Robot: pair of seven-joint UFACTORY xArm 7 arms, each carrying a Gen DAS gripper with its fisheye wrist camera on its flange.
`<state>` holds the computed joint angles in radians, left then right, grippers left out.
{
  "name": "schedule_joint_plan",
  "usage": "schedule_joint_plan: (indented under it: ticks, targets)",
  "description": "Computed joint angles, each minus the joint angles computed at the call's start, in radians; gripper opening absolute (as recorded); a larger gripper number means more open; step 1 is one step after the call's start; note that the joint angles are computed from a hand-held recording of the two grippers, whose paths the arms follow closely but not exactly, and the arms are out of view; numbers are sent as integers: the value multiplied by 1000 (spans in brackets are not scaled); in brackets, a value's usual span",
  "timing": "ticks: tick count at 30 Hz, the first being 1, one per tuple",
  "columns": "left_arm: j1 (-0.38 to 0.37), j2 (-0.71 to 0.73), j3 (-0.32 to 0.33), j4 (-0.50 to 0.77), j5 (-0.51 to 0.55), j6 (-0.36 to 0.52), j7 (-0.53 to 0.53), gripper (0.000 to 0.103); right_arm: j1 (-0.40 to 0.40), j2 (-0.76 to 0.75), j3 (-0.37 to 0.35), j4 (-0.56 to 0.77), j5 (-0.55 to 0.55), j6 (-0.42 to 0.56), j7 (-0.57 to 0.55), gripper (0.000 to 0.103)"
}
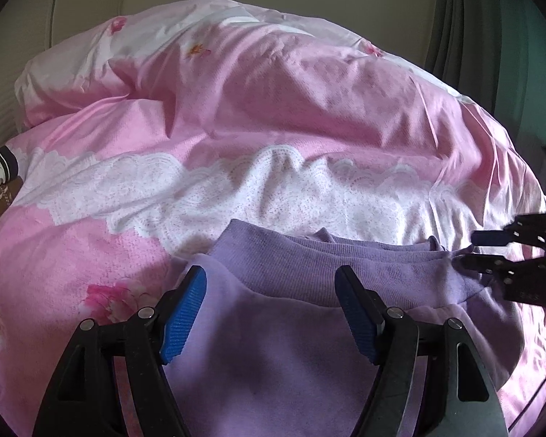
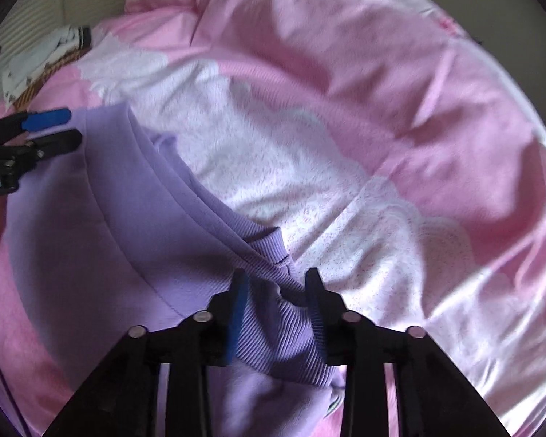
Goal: Fold small clothes
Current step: 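Grasp the end of the folded sweatshirt with the right gripper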
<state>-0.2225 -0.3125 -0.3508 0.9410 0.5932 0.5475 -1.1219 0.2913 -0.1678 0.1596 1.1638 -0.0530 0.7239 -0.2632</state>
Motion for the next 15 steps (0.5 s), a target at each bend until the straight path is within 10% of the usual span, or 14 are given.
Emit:
schedule_joint_plan:
  ticks: [5,9,15]
  targets:
    - [-7,-2,5,-5,-18,11,14,73,-38,-192,45,-222,-28,-176,312,42]
    - [-19,-14,-1,2,-24,25,34,73,-79,-375,100,-411,-8,-290,608,72]
    - [-32,-44,-25,18,-23,56,62,75,-126,-567,181,-585,24,-333,988,73]
